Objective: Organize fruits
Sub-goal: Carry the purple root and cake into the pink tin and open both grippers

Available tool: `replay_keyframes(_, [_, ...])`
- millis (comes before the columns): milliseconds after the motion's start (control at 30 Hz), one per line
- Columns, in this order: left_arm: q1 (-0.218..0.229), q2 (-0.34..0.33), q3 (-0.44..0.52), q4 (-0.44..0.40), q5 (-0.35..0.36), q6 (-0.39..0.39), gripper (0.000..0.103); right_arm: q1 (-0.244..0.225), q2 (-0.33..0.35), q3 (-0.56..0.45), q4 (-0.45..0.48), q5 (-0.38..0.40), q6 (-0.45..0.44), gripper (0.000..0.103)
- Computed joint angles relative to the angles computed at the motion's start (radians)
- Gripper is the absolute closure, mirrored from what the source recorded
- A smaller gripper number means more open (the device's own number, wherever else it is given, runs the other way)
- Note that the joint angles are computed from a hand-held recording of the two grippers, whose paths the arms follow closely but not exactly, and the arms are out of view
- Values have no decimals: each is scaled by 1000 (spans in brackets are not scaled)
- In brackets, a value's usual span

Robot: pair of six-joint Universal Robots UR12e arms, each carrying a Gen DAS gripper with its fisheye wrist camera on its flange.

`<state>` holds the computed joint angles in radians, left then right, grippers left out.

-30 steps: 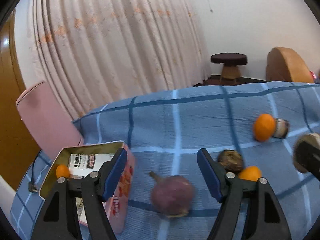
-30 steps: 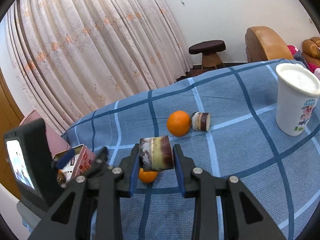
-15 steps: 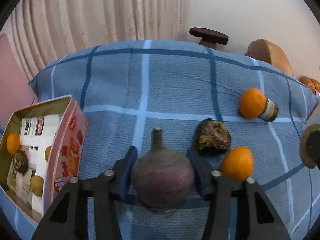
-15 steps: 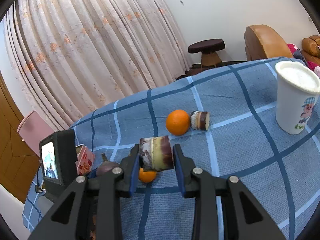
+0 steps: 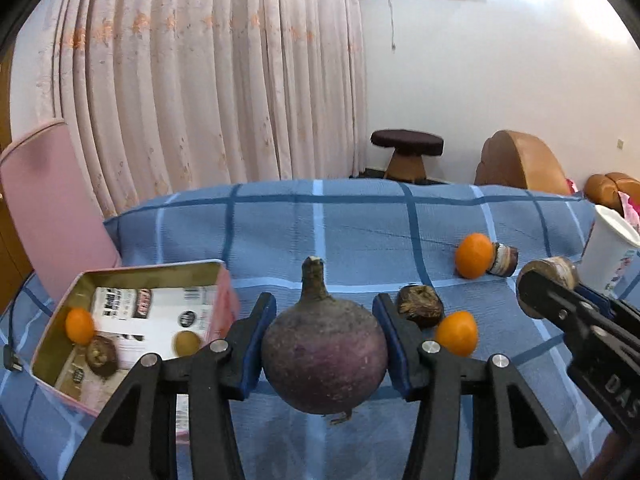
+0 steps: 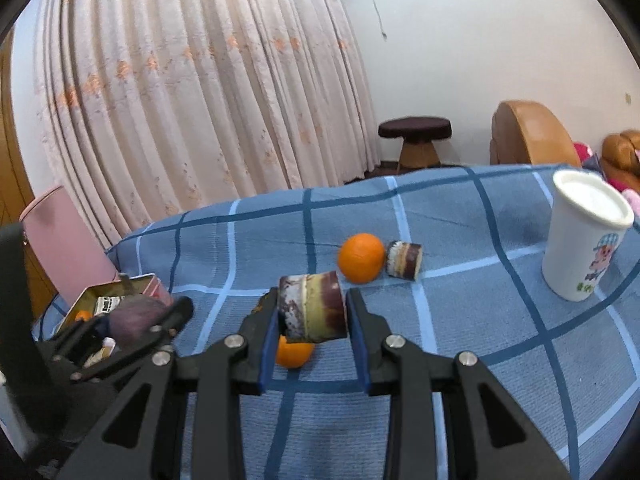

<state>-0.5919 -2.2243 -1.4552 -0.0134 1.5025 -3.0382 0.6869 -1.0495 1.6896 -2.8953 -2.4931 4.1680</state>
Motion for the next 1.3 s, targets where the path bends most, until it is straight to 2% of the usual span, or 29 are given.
replay_keyframes(133, [20,8,-30,55,17,21,51,7,23,-38,-6,2,-27,69])
replay_keyframes(267, [49,14,-39,66,7,-2,51,2,60,-100,-25,67,-65,69])
replay_keyframes(400, [75,15,-45,90,32,-7,51,-4,109,-179,-59,131,-120,69])
replay_keyframes(533, [103,9,-30,66,70,-41,51,-6,169,-282,-61,168,-184,69])
replay_keyframes(733, [125,-9,-2,30,142,-72,51,-24,231,-389,-36,254,-215,69])
replay_keyframes(867, [130,-15,14,-24,175,-98,51,-38,248,-410,-39,317,-215,69])
replay_keyframes(1033, [125,-21,23,-60,219,-91,51,-49,253,-412,-46,386,-223,69])
replay_keyframes(1167, [123,-22,27,-78,234,-93,50,-55,252,-397,-85,430,-219,66])
replay_keyframes(1300, [123,-20,27,-85,242,-107,50,-49,249,-386,-120,410,-224,53])
